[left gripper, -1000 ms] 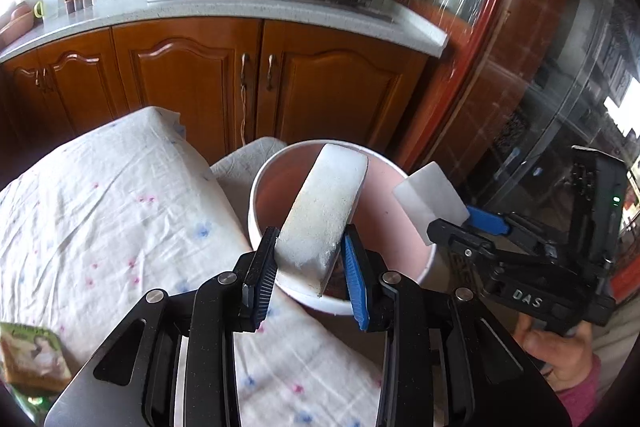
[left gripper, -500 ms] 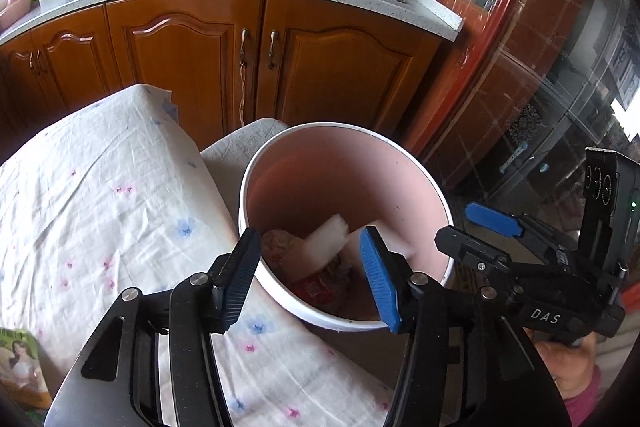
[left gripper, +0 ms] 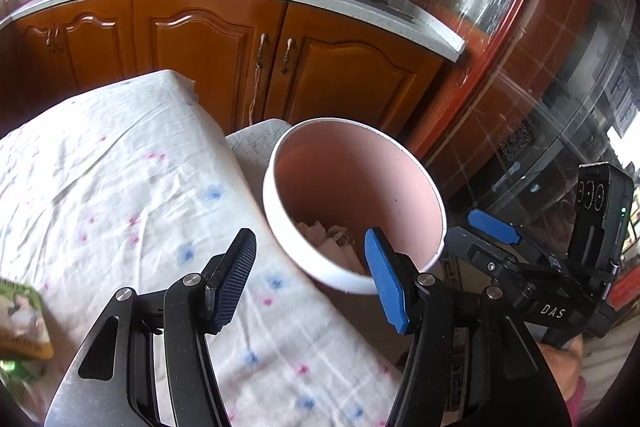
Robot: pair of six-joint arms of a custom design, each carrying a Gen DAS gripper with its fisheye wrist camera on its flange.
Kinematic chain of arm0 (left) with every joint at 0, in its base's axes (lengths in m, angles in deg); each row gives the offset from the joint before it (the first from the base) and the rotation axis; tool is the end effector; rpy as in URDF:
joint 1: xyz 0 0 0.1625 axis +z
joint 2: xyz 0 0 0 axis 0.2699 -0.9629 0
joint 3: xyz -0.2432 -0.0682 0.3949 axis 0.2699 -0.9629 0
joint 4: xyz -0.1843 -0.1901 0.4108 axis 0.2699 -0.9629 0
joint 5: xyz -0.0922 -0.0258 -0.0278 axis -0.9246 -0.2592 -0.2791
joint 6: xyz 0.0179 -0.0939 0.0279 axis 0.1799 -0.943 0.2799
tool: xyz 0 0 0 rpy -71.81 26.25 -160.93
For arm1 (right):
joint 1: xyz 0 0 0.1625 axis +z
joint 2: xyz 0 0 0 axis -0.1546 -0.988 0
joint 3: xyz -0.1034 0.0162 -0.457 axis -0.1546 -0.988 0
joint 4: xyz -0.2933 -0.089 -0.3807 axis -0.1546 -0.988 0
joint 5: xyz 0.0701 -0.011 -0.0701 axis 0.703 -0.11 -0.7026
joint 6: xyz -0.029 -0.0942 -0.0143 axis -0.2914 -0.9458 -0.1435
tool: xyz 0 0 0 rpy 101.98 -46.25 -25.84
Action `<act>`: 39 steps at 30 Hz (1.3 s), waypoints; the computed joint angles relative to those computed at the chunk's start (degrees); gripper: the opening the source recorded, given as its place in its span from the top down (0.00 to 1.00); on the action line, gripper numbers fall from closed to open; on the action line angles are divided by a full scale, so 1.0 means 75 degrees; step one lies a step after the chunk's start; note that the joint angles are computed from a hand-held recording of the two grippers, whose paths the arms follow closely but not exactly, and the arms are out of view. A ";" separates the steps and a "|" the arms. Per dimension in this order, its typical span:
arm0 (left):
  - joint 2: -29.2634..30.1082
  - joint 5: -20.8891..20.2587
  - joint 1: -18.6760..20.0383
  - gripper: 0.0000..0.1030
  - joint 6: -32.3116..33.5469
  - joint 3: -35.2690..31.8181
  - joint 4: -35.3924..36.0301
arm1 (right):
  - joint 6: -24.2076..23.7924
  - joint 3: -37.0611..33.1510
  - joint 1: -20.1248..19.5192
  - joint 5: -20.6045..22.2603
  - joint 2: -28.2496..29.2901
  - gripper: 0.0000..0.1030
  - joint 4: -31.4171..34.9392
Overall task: Collect trash
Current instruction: 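Open both tools to drop the sponges into the pink bin, then move both tools back over the table toward the carton and wrappers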
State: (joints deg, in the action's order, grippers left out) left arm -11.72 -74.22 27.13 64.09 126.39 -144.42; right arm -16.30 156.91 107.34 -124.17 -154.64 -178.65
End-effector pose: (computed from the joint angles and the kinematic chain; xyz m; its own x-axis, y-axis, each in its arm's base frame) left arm -0.2849 -0.5187 0.1631 -0.8298 0.3372 -0.4447 0.5117 0.7777 -0.3652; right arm 0.1671 -0.4781 0.2250 -0.8944 -0.0733 0.4412 -0.3404 0.7513 -0.5654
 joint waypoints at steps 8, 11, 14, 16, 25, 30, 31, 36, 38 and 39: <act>-0.0932 0.0199 -0.0178 0.42 -0.0391 0.0803 -0.0288 | 0.0268 0.0324 0.0322 0.0298 0.0076 0.10 -0.0754; -0.1378 0.0332 -0.0279 0.40 -0.0576 0.1161 -0.0400 | 0.0388 0.0430 0.0447 0.0473 0.0144 0.08 -0.1056; -0.1766 0.0415 -0.0340 0.40 -0.0760 0.1432 -0.0414 | 0.0467 0.0497 0.0578 0.0617 0.0250 0.07 -0.1303; -0.2077 0.0465 -0.0384 0.40 -0.0905 0.1616 -0.0370 | 0.0534 0.0552 0.0651 0.0732 0.0328 0.06 -0.1484; -0.3418 0.0991 -0.0617 0.40 -0.1354 0.2322 0.0258 | 0.0786 0.0616 0.0991 0.0885 0.0688 0.05 -0.1595; -0.4351 0.1412 -0.0762 0.40 -0.1871 0.2708 0.0795 | 0.0833 0.0573 0.1188 0.0906 0.0913 0.05 -0.1549; -0.4553 0.1508 -0.0791 0.40 -0.1979 0.2769 0.0956 | 0.0841 0.0580 0.1220 0.0905 0.0953 0.05 -0.1552; -0.5369 0.1979 -0.0900 0.40 -0.2407 0.2970 0.1643 | 0.0875 0.0487 0.1390 0.0985 0.1224 0.05 -0.1443; -0.5651 0.2143 -0.0896 0.38 -0.2554 0.3017 0.1928 | 0.0872 0.0452 0.1469 0.1004 0.1327 0.05 -0.1421; -0.5782 0.2219 -0.0893 0.37 -0.2614 0.3052 0.2048 | 0.0871 0.0417 0.1516 0.1007 0.1389 0.05 -0.1383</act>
